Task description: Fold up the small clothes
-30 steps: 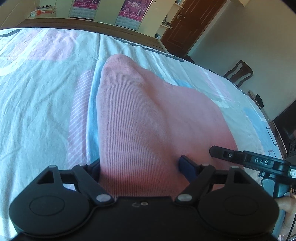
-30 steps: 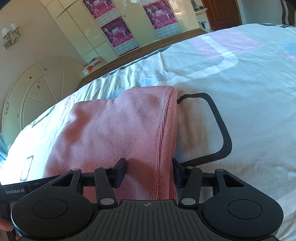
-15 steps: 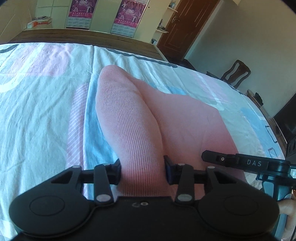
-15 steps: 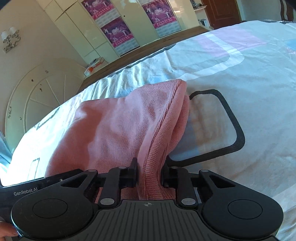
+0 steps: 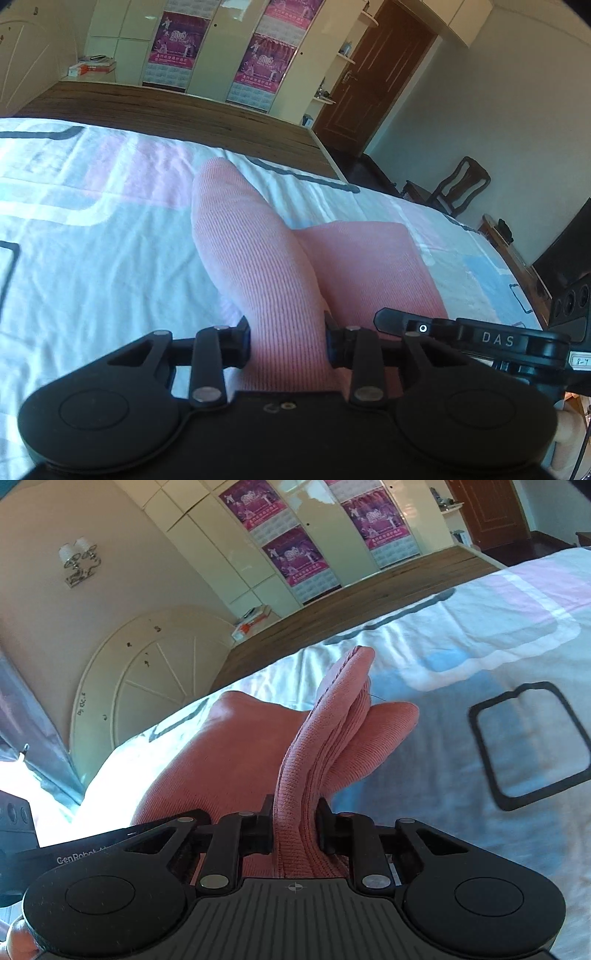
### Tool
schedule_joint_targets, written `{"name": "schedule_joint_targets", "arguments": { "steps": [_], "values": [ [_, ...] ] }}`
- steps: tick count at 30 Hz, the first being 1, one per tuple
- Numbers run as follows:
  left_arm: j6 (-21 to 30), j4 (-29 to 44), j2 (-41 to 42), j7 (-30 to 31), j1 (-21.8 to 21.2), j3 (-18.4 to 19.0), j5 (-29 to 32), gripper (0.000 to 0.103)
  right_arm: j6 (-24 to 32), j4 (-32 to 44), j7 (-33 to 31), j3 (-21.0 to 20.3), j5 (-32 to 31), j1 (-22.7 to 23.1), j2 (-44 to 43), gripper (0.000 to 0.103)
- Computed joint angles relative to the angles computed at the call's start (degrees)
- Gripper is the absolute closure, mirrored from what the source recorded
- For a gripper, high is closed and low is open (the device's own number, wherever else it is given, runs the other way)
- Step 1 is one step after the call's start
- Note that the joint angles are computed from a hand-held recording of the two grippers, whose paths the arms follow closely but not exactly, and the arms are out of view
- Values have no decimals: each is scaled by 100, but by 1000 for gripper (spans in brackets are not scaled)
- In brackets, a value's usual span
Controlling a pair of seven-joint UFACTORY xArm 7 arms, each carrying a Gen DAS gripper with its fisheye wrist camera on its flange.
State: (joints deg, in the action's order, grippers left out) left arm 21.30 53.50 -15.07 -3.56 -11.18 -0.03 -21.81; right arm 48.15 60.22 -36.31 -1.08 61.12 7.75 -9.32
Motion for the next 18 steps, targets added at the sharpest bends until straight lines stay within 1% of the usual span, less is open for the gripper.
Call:
{"name": "schedule_joint_targets", "arguments": {
  "steps": [1, 5, 7, 10, 13, 15, 18],
  "values": [
    [39, -123, -182, 67, 49, 76, 8, 71, -74, -12, 62, 107, 40, 88, -54, 83],
    [314, -660, -1048, 659, 271, 651, -24, 71, -587, -31, 360, 534, 188, 599, -181, 83],
    [486, -842, -1371, 1068, 358, 1046, -110, 71, -965, 31, 624, 767, 190, 909, -141, 83],
    [839, -929, -1713, 1786, 577, 1683, -232, 71, -1708, 173, 1263, 1179, 26, 1431, 49, 83],
    [1152, -780, -1704, 2528, 838, 2202, -320, 71, -2312, 576, 1864, 1484, -326, 1886, 566, 83],
    [1299, -649, -1574, 2964, 992, 2485, -461, 71, -2617, 869, 2192, 1635, -598, 2119, 949, 83],
    [1332, -556, -1331, 3569, 1192, 2798, -694, 71, -2992, 1256, 2736, 1847, -1180, 2382, 1520, 83]
  ]
}}
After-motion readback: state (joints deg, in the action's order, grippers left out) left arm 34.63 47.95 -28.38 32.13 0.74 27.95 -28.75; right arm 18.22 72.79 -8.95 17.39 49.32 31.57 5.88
